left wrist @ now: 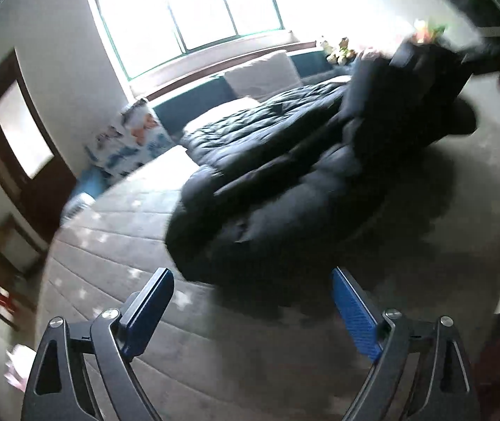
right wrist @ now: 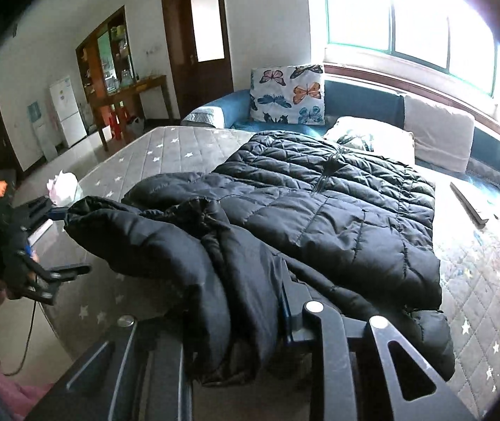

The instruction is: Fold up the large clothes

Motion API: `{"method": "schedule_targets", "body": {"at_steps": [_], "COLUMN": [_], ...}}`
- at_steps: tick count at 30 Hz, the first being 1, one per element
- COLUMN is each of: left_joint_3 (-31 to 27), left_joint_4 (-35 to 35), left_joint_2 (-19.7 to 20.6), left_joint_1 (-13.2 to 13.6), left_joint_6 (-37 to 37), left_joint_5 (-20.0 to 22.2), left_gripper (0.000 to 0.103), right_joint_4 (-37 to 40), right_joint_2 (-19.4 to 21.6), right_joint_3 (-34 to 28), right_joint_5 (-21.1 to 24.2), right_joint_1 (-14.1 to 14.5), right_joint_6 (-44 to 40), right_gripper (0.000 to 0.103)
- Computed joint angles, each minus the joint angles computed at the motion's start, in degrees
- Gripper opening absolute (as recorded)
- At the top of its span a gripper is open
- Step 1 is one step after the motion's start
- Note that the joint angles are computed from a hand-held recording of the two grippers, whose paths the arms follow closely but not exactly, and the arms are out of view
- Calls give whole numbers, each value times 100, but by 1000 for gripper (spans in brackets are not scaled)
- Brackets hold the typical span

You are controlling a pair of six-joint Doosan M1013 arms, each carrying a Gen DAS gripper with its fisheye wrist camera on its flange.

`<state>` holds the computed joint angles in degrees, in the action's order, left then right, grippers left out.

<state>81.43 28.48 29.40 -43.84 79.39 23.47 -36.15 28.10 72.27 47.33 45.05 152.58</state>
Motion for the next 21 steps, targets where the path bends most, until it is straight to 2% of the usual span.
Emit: {"method": "schedule_targets", "body": {"at_steps": [2,5,8,13,16,17,18,21], "left_joint_3": [-73,-28,-55,63,212,241,292,448], "left_joint_4": [594,981,2047,4725,6101,6379,6627,6967], "left_joint_2": [115,175,275,362,393,407,402,328], "left_joint_1": [-27,-41,-117,-245,-269,-278,-279,-296], "left_joint_6": [-330,-285,-945,-2776,-3615,-3771,-3870,-4142], "left_joint_5": [61,-128,-86,-58,-134,-154,-204,-281], "left_gripper": [97,97,97,97,97,94,84,64], "right_joint_4": [-33,-27,-86,-312,-463,-489,-517,-539], "right_joint_2": [-6,-24,-20,-45,-68,-77,-84,-86], "right_joint_3": [0,11,14,117,207,233,264,299], "right_joint_5": [11,-4,-16,-88,-123,-137,-156,-130], "right_joint_1": [-9,-30,-32,12,55,67,84,128], "right_joint_6": [18,31,47,257,398,424,452,486], "right_gripper": [27,27,27,27,27,27,27,27]}}
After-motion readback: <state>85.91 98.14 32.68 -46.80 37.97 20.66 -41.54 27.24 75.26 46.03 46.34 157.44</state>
